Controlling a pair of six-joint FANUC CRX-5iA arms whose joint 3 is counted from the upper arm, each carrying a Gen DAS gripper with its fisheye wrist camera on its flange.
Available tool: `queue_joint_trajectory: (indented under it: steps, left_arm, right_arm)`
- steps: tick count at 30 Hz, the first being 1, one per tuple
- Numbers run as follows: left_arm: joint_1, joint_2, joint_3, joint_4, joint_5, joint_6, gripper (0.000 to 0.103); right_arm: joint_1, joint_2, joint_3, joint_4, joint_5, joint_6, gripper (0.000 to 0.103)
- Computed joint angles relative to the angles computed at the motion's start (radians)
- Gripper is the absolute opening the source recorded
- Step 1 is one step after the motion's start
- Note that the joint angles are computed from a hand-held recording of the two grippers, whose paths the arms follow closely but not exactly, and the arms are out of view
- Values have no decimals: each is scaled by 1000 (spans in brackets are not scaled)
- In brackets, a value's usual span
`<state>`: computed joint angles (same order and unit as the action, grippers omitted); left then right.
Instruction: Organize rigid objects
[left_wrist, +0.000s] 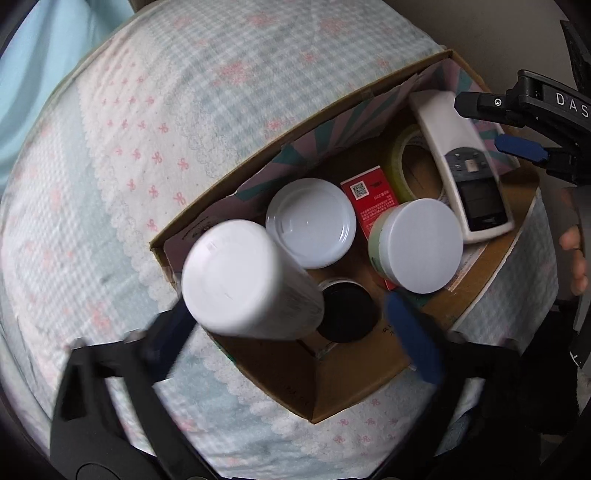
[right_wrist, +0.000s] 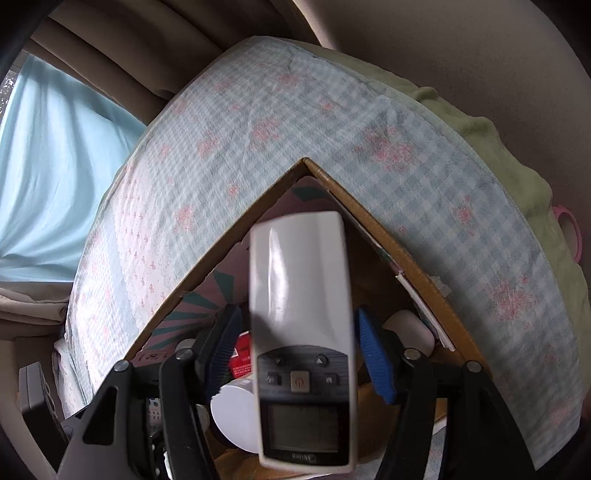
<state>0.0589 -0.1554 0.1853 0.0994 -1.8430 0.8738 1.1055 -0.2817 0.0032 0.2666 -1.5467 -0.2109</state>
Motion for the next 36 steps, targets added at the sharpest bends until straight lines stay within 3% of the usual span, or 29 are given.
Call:
queue_joint_trajectory:
  steps: [1,7,17,26,32,36]
  left_arm:
    - [13,-1,1,18,-2,-6,103]
    - [40,-1,22,28,-33,-10,103]
    - [70,-33,22,60,-59,-22,103]
    - [151,-64,36,114,-78,-64,103]
    - [295,-76,109,221,-150,-93,103]
    - [475,-78,192,324,-217,-135,103]
  right_arm:
    - [3,8,13,3,-28,-5,103]
    - [-7,44,82,-62,-120,74,103]
    - [41,44,97,-35,-126,39,103]
    - [119,87,187,26,-200,25,103]
    - [203,173,366,98,-320,74,103]
    - [268,307,600,168,-433,199,103]
